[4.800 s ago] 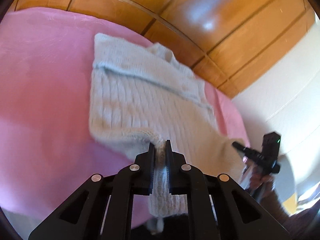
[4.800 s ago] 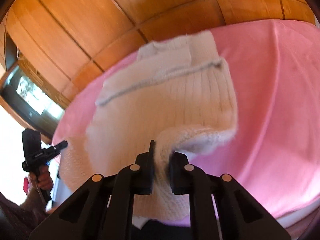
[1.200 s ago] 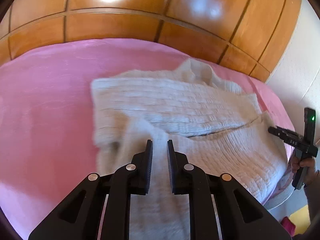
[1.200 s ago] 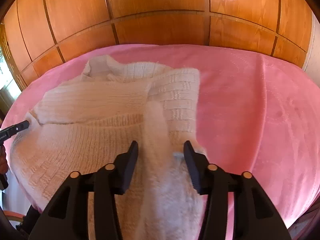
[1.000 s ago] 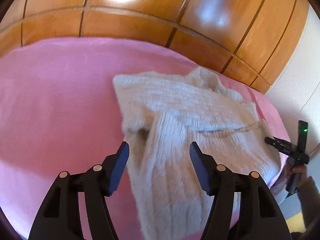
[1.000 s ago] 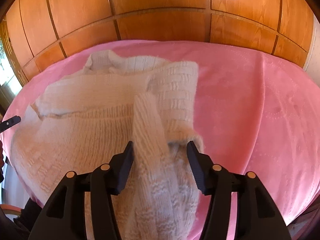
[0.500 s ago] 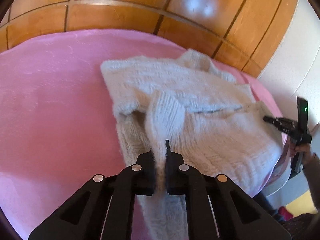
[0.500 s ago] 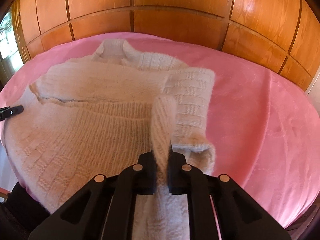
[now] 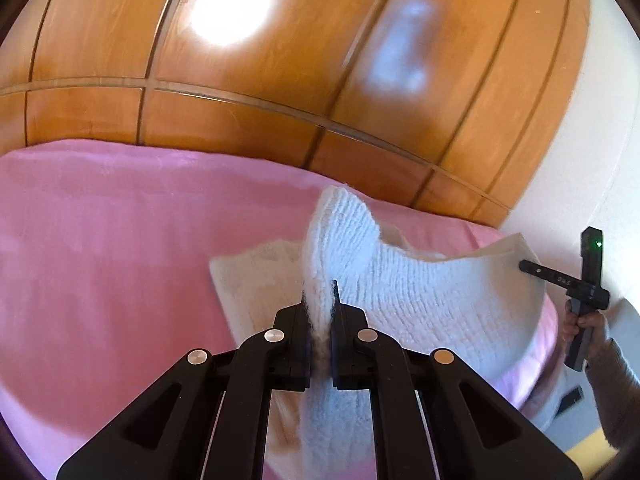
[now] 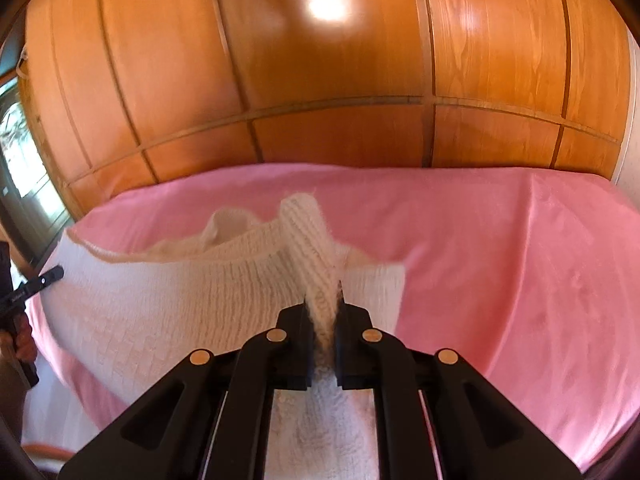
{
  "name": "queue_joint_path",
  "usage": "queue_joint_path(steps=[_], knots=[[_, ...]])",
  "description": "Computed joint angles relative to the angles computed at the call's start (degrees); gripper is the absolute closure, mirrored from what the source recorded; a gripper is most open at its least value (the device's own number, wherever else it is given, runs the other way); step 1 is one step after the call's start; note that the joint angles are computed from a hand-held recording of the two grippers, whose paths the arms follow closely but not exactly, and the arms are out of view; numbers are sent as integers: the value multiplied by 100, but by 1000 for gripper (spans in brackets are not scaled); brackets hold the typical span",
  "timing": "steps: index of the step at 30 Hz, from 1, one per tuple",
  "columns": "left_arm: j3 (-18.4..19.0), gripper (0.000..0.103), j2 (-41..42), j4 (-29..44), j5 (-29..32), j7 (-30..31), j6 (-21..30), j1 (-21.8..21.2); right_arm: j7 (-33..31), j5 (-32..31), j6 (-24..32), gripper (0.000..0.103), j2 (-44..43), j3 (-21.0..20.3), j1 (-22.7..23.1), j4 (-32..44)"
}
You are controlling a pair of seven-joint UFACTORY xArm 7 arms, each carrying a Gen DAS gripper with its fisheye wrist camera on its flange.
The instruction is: Fold small clothes
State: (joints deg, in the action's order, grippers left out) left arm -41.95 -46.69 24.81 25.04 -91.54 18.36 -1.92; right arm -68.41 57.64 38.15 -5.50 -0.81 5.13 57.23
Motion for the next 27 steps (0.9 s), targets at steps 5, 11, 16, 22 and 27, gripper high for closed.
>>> queue_joint_path(steps=[5, 11, 16, 22, 27], knots=[[-77, 98, 1067, 467, 493, 226, -295, 1202, 861, -520, -736, 97, 1255, 390, 121, 1119], [-441, 98, 2562, 1074, 1420, -124, -382, 2423, 2730, -2220, -1108, 97, 2742, 413, 368, 2266], [-426, 96, 3666, 1545, 1954, -168, 146, 2505, 3433, -3154, -1098, 90, 3223, 374, 411, 2562], [469, 70, 2729, 729, 1183, -241, -99, 1552, 2452, -2186, -783, 56, 2463, 1241, -817, 1904], [1162, 64, 1338, -491, 544, -526, -343, 155, 1314, -807, 394, 47, 1274, 1005, -1442, 768]])
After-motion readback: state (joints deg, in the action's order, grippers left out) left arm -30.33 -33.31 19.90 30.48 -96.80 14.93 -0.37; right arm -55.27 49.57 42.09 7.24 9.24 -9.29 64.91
